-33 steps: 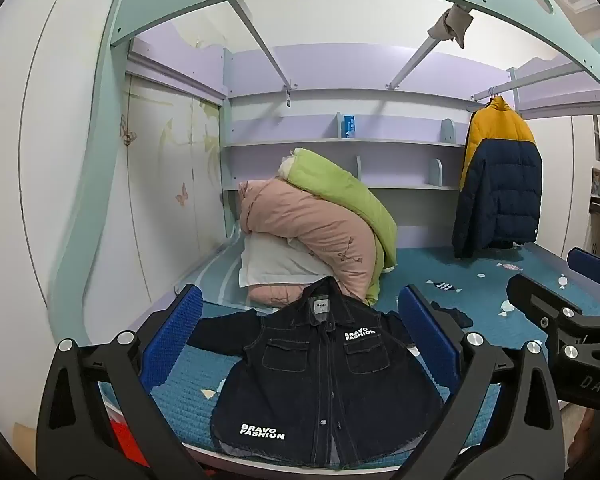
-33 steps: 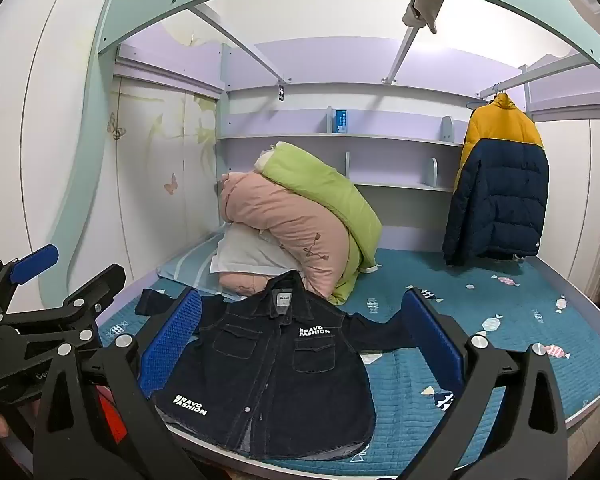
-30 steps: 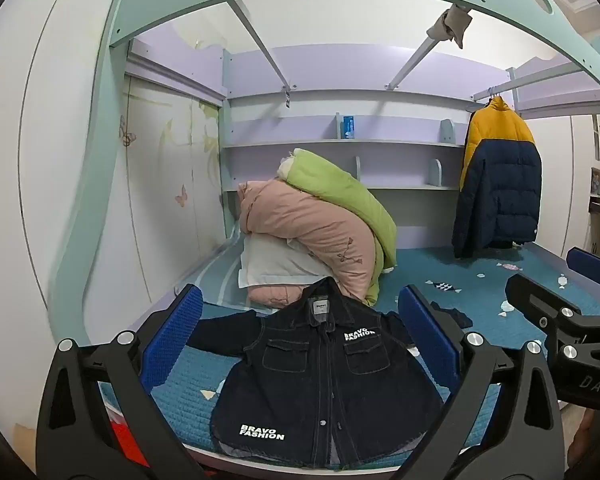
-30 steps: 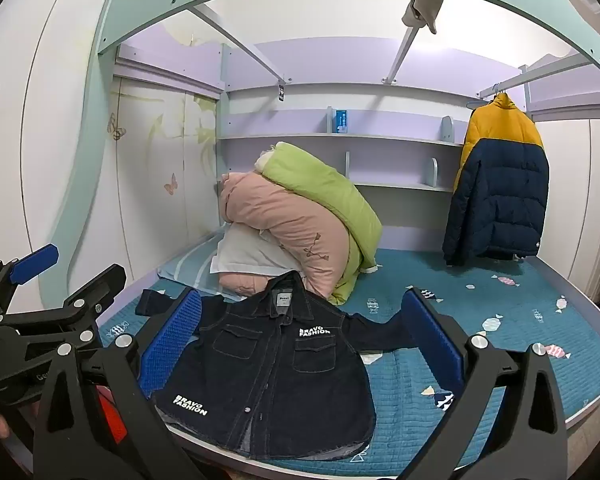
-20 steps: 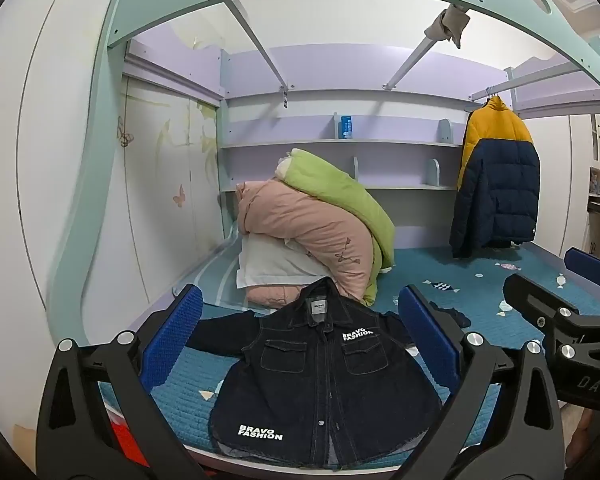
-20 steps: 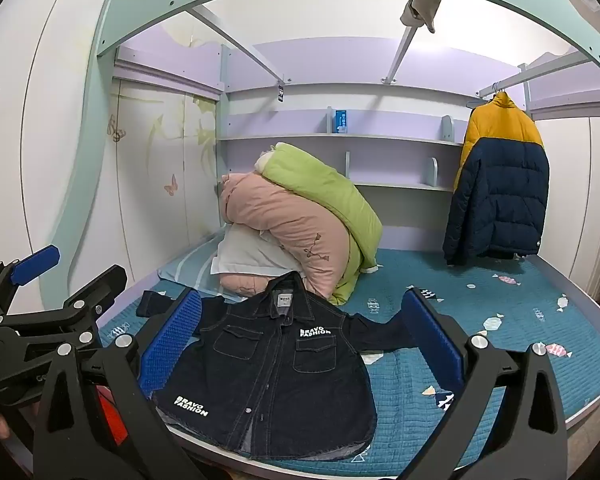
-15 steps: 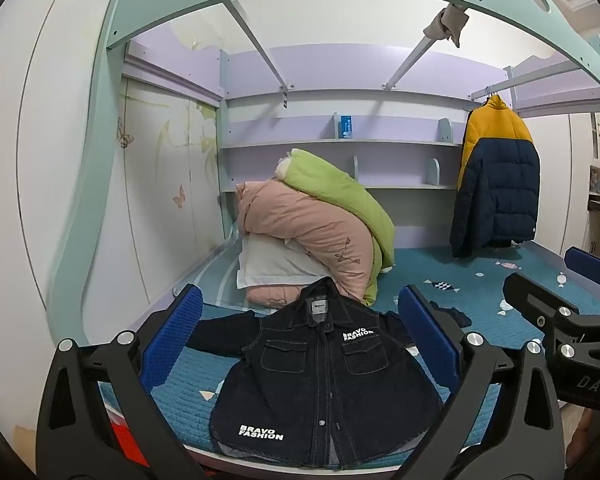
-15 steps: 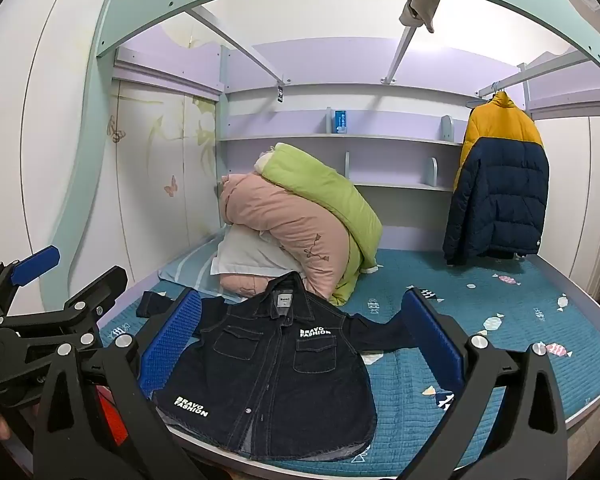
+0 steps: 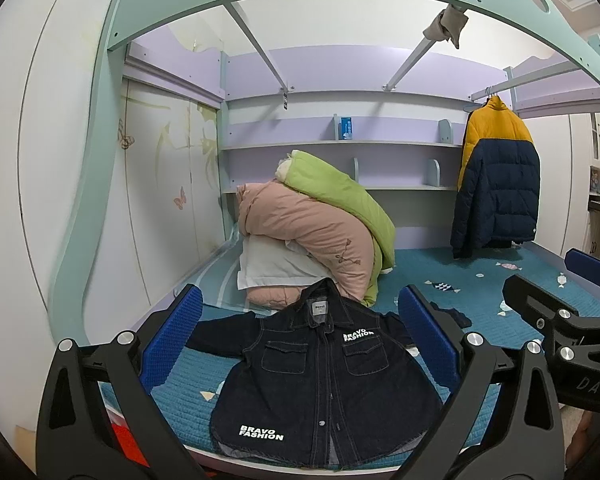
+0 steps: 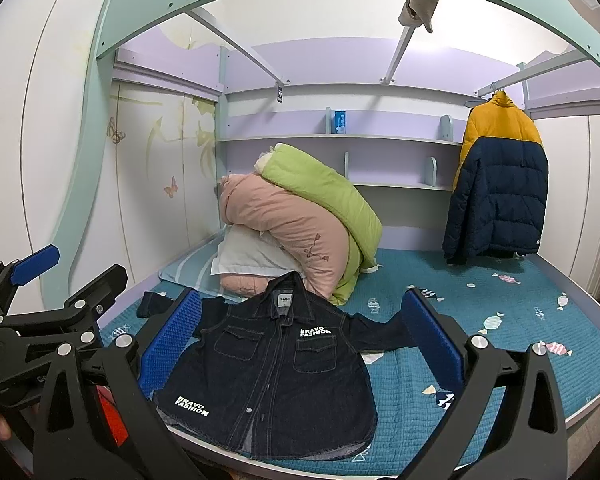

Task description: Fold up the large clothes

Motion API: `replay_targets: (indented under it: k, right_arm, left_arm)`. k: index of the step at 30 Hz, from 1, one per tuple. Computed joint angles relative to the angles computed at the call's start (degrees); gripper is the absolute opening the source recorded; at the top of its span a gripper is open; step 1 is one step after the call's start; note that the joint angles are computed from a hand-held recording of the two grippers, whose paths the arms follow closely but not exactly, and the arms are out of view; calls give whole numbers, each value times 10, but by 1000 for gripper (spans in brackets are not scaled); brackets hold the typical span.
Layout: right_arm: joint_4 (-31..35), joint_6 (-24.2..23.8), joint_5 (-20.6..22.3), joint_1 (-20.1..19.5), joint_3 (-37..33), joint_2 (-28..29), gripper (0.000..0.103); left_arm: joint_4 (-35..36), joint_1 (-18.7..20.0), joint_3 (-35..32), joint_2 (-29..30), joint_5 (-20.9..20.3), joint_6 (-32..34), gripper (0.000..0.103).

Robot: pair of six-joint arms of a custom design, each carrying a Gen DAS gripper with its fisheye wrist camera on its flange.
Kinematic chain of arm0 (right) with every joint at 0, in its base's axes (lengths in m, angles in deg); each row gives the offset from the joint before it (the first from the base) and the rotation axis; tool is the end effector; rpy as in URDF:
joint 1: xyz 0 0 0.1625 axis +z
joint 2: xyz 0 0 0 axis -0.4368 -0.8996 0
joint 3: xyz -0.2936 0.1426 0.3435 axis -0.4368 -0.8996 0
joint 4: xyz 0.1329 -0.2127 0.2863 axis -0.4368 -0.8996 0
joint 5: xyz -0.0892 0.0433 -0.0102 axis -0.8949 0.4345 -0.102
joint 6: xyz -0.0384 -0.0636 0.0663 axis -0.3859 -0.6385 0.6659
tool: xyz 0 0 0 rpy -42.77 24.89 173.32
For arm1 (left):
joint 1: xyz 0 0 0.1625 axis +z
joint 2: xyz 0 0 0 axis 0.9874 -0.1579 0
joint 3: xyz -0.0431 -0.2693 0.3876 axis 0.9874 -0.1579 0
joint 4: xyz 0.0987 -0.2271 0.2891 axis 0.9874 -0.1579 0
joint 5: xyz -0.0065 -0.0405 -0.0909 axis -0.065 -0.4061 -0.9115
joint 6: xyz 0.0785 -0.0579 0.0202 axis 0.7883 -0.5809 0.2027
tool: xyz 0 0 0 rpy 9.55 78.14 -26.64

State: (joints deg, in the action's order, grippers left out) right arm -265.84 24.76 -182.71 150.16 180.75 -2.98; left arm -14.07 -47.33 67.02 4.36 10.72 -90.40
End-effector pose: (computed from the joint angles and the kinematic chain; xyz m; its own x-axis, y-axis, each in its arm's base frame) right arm 0.3885 -0.4705 0.3349 -0.6972 0.1459 0.7019 -0.6573 0.2607 -0.7071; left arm -0.4188 -0.5293 0.3041 -0.6419 0.2874 -0.7109 0.7662 0.2052 -0.6089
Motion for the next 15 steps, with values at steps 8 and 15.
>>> replay_targets:
  k: [8,15]
  right_arm:
    - [2,3,-3,2,-1,0,97]
    - [-2,8,-2,3,10,-3,97]
  left_arm:
    - [-1,0,0,0,0,1,98]
    - [-2,0,1,-1,0,2,98]
